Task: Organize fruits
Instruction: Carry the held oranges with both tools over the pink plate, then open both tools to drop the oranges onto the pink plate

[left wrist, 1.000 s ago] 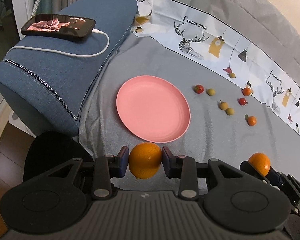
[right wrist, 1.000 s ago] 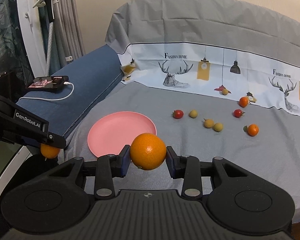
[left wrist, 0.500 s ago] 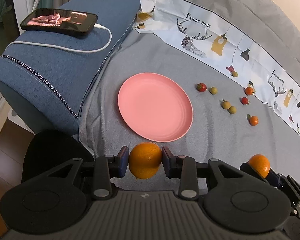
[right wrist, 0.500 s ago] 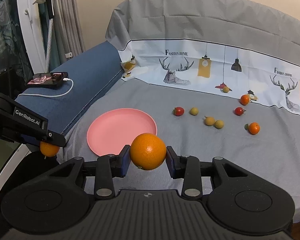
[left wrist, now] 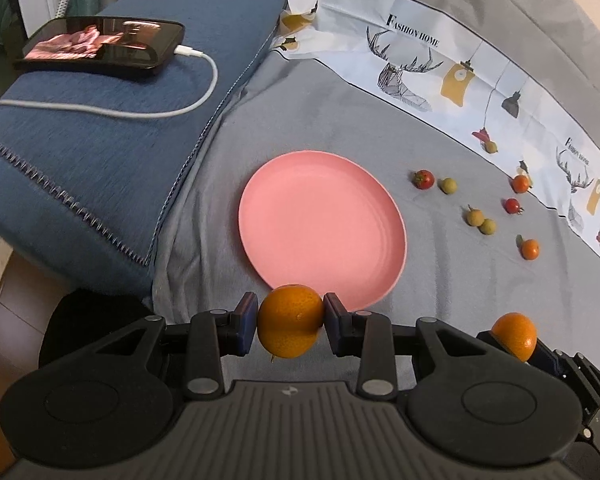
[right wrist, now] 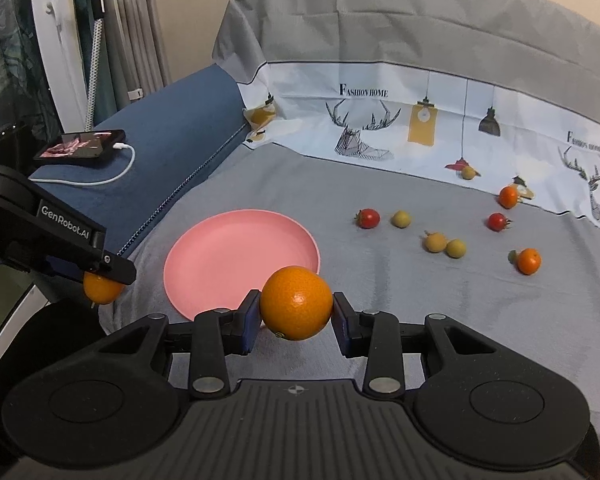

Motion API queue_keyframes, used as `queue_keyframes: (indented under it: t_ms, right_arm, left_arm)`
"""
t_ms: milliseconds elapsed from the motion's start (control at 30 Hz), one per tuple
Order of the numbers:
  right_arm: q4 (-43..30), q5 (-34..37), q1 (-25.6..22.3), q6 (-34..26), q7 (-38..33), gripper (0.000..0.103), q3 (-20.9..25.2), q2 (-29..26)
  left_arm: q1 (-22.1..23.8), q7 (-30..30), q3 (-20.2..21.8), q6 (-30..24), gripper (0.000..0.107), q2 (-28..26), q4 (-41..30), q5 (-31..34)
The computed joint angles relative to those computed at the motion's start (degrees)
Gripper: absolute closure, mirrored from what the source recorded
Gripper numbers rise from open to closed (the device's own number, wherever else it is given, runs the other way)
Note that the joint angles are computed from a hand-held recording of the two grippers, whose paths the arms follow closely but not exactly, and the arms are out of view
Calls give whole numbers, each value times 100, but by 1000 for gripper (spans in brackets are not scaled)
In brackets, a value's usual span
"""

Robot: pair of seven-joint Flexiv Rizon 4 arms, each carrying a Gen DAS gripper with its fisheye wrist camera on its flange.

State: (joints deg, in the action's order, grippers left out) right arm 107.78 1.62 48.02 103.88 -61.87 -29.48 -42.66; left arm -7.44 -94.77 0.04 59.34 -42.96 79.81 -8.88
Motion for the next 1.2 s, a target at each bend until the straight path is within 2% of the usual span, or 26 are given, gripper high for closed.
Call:
queue_keyframes:
  t_ms: [233, 467, 800, 933, 1133, 1167, 1200]
  right_arm:
    - [-739, -439, -694, -318, 127, 64, 592, -345]
    - [-1666, -1056, -1390, -868, 432, 64, 1205, -830]
    - [-2753, -1866, -2105, -1374, 448, 64, 1946, -1436]
    - [-3019, -2104, -2281, -1613, 283, 64, 2190, -1604]
    - [-3216, -2225, -2326, -1716, 208, 64, 2231, -1751]
    - [-3248, -2234, -2313, -1717, 222, 64, 2198, -1773]
    - [-3267, -2234, -2302, -1682, 243, 63, 2162, -1791]
  left_arm:
    - [-100, -84, 137, -532, 67, -622, -1023, 170]
    - [-148, -134, 230, -1341, 67, -1423, -2333, 382]
    - [-150, -105, 286, -2294, 67, -2439, -4032, 602]
    - [-145, -98, 300, -2674, 67, -2821, -4692, 662]
    - [-145, -12, 276, -2979, 67, -3231, -5398, 748]
    - [-143, 29, 246, -2879, 64, -3216, -5353, 760]
    - [-137, 106, 198, -2712, 45, -3161, -5232, 765]
